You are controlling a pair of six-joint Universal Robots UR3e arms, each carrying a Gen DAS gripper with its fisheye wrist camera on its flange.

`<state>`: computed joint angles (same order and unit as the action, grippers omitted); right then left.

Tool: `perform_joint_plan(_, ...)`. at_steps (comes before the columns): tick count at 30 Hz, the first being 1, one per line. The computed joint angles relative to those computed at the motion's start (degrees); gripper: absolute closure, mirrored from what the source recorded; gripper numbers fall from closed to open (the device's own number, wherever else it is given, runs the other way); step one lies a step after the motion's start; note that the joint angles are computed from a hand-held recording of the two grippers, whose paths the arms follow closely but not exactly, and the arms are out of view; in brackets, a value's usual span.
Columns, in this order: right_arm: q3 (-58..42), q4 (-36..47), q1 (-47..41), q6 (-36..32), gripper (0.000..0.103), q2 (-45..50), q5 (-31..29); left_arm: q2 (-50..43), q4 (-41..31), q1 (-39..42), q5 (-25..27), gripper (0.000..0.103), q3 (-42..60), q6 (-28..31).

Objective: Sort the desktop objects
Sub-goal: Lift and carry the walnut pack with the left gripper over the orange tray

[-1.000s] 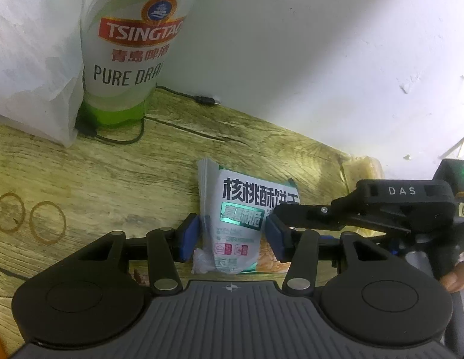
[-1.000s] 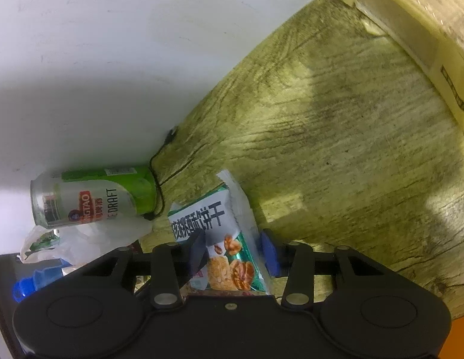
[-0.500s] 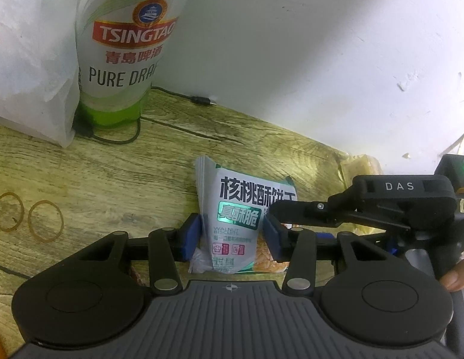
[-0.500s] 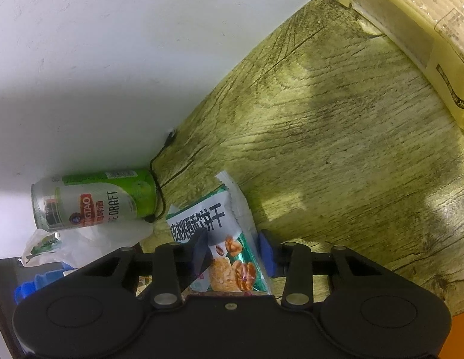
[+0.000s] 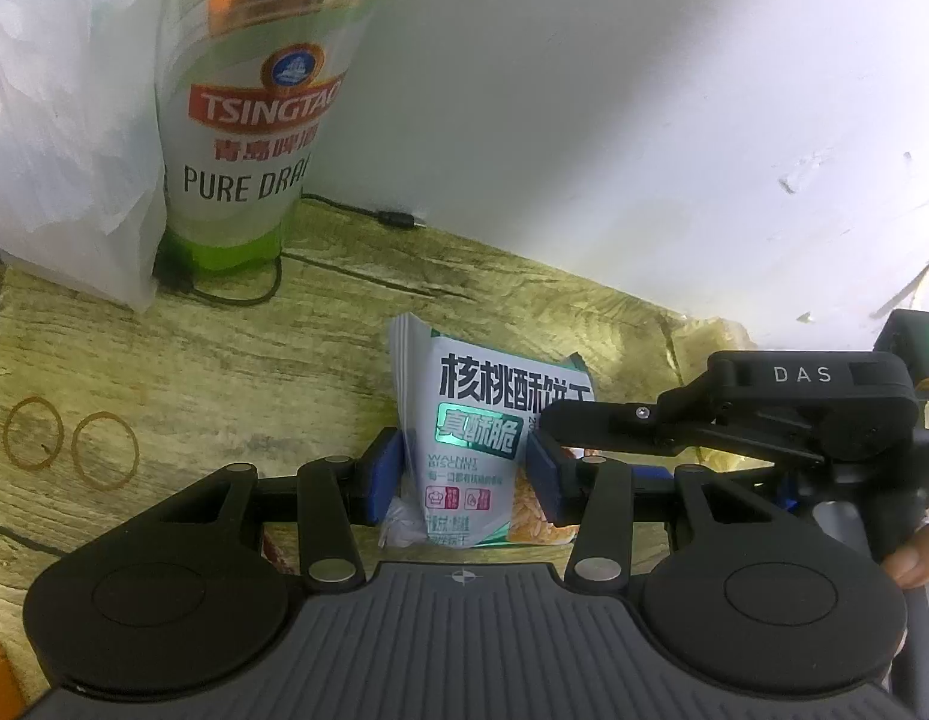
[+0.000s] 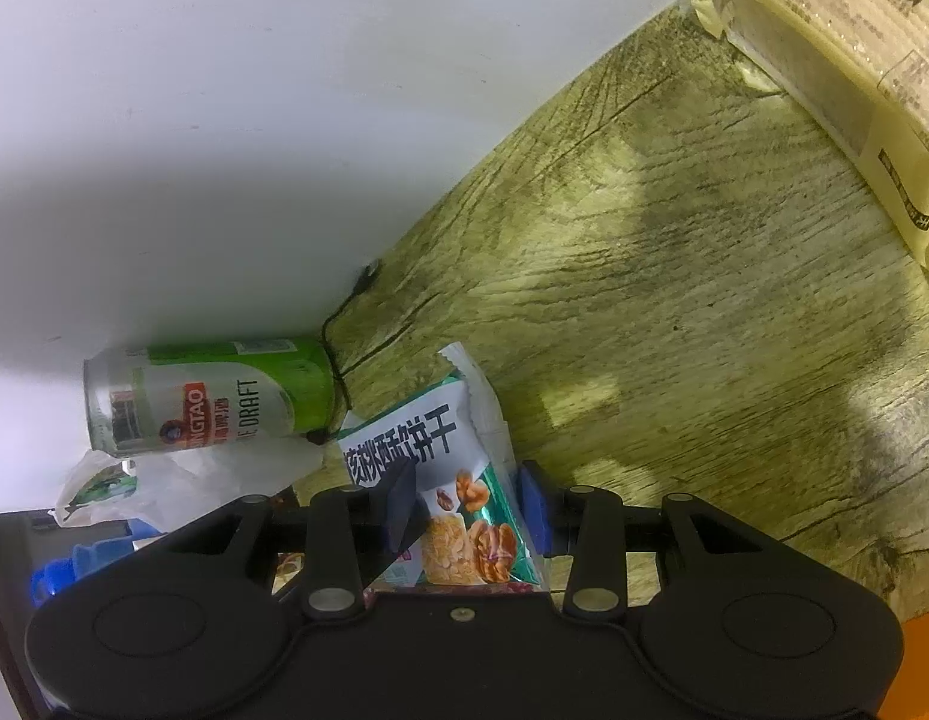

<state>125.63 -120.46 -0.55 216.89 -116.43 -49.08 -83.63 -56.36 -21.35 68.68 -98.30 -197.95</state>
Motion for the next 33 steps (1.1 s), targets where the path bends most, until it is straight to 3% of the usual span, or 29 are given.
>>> perform_joint_plan(18, -5.0, 6.3, 1.4, 2.8, 0.066, -5.5, -0.5, 3.6, -7.7, -1.3, 1.4, 0.058, 6.4, 0.5)
perform_joint_plan(33, -11.7, 22.5, -0.1, 1.6, 0.066, -15.8, -1.0, 7.6, -14.2, -4.9, 2.2, 0.058, 10.6, -2.1)
